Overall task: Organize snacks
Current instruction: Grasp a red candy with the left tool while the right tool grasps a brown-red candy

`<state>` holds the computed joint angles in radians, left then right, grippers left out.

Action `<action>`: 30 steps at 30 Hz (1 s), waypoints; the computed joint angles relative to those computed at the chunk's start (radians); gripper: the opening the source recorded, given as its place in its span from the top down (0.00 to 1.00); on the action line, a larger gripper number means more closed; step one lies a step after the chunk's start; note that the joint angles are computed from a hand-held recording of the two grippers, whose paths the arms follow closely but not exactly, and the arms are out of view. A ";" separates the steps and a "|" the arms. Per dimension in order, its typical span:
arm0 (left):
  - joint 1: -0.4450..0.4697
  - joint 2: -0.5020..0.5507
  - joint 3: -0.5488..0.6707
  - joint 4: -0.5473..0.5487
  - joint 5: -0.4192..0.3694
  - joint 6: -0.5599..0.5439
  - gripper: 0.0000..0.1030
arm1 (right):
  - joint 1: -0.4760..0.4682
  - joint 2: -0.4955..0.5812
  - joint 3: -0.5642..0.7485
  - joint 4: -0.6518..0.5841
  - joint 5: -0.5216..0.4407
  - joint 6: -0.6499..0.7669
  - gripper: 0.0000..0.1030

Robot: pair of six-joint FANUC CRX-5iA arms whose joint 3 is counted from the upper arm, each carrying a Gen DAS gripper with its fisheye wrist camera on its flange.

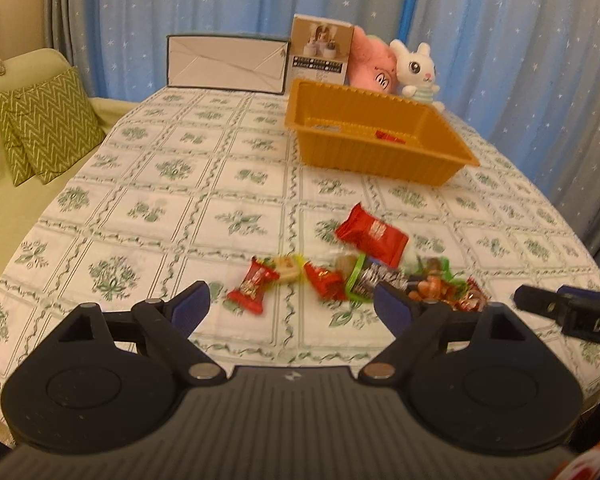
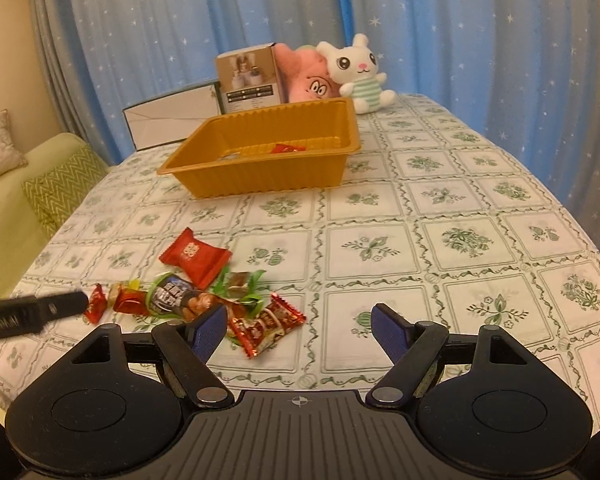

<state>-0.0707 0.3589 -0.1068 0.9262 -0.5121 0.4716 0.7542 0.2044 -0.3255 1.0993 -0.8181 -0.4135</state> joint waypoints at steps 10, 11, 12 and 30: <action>0.015 0.075 0.102 -0.075 -0.040 -0.031 0.31 | -0.009 0.019 0.025 -0.054 0.029 0.028 0.24; 0.015 0.083 0.113 -0.077 -0.043 -0.045 0.31 | -0.011 0.022 0.027 -0.056 0.032 0.026 0.24; 0.016 0.093 0.126 -0.082 -0.047 -0.056 0.31 | -0.014 0.024 0.030 -0.060 0.038 0.023 0.24; 0.034 0.196 0.271 -0.211 -0.142 0.038 0.52 | -0.042 0.158 0.189 -0.184 -0.012 0.121 0.43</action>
<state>-0.0370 0.5549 0.1639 0.7157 -0.6542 0.5093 0.7125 0.3627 -0.1369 0.9153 -0.8304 -0.2920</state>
